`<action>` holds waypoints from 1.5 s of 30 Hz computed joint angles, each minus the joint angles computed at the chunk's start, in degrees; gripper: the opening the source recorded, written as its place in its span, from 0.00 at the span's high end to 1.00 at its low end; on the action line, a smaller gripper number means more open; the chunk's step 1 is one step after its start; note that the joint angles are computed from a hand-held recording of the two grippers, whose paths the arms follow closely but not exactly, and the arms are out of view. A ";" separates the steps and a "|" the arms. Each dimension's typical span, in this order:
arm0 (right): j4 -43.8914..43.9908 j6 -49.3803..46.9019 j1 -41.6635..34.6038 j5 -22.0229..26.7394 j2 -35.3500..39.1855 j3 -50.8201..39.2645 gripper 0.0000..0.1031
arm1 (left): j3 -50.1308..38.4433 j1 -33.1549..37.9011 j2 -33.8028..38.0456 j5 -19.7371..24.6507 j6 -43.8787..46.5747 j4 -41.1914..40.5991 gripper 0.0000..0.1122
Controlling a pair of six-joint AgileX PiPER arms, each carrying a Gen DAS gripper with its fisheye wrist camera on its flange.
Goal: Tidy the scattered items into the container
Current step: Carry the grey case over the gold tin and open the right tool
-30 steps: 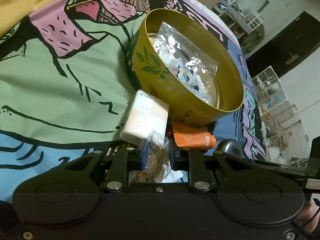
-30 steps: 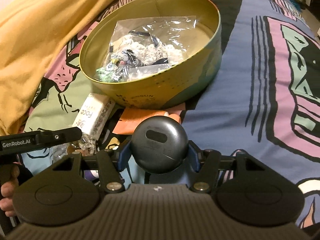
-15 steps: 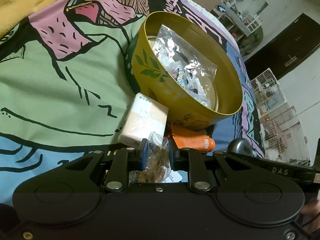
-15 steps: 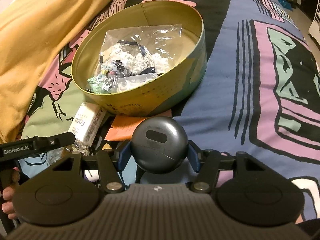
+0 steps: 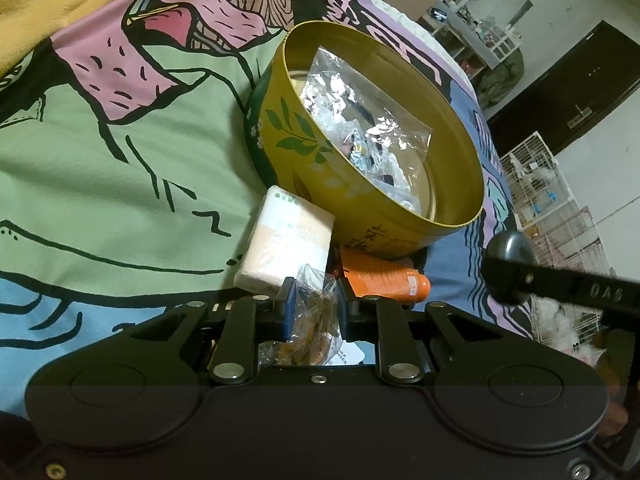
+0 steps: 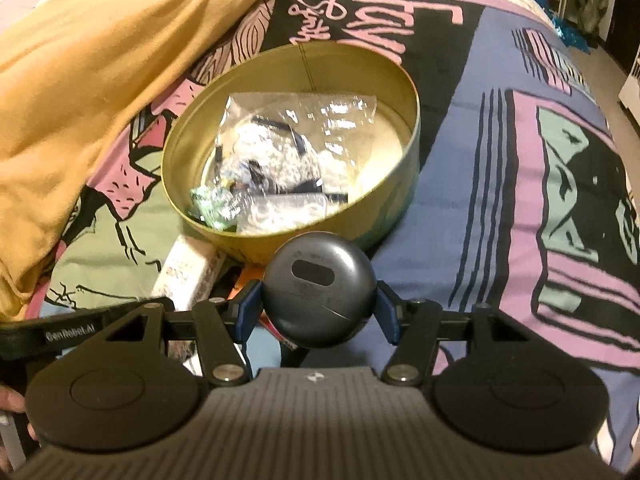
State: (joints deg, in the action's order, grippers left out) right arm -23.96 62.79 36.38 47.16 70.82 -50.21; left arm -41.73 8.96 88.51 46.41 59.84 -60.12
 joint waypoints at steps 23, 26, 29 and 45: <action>0.31 -8.63 -4.43 0.35 11.20 -15.63 0.40 | 0.19 -1.10 0.14 -1.17 0.36 0.64 0.84; 0.22 -9.11 -4.86 0.66 13.07 -17.99 0.40 | 0.07 -1.20 0.45 -1.22 0.12 0.74 0.84; -2.82 -5.47 -4.66 0.27 13.33 -18.45 0.28 | -0.02 -1.28 0.56 -1.25 0.03 0.87 0.84; -5.36 -0.50 -3.52 -1.05 3.46 -4.75 0.03 | -0.17 -2.63 0.72 -2.55 -0.63 2.16 0.84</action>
State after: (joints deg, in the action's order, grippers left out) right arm -29.32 62.29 32.86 46.11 74.28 -54.96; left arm -41.90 6.33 89.23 43.86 59.21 -57.95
